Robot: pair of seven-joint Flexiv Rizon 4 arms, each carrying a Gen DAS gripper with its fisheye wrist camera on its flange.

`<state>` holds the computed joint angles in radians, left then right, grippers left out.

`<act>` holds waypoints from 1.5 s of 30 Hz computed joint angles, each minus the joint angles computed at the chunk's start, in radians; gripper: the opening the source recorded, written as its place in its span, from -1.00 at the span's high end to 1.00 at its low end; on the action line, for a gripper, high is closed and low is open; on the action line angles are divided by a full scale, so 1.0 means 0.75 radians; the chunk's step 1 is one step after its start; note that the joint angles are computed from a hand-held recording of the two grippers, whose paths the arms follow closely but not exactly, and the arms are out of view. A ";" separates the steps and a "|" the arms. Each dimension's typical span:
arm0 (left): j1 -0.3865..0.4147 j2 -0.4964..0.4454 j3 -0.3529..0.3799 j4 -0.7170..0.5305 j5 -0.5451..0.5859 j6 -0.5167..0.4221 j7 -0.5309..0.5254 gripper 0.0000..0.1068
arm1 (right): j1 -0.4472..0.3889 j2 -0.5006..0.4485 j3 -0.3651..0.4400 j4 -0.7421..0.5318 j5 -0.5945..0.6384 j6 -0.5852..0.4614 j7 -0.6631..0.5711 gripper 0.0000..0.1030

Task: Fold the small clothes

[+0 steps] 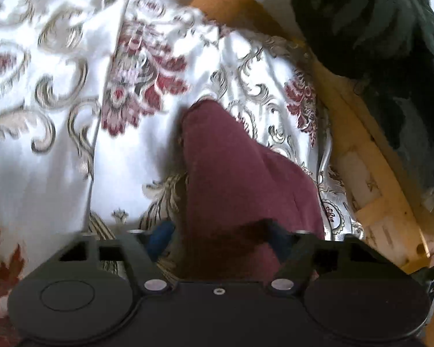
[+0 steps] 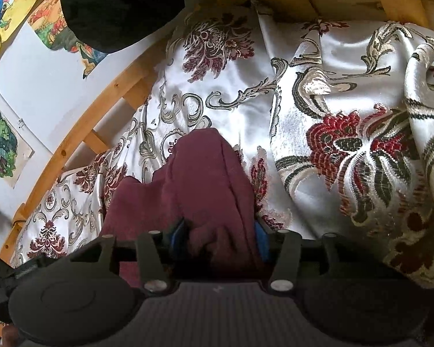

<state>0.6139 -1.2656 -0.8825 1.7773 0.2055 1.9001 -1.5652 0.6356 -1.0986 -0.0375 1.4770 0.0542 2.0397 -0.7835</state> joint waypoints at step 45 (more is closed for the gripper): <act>-0.588 0.552 0.910 0.115 -0.341 0.105 -0.138 -0.74 | 0.259 -0.219 -0.316 -0.397 0.070 -0.178 -0.259 -0.39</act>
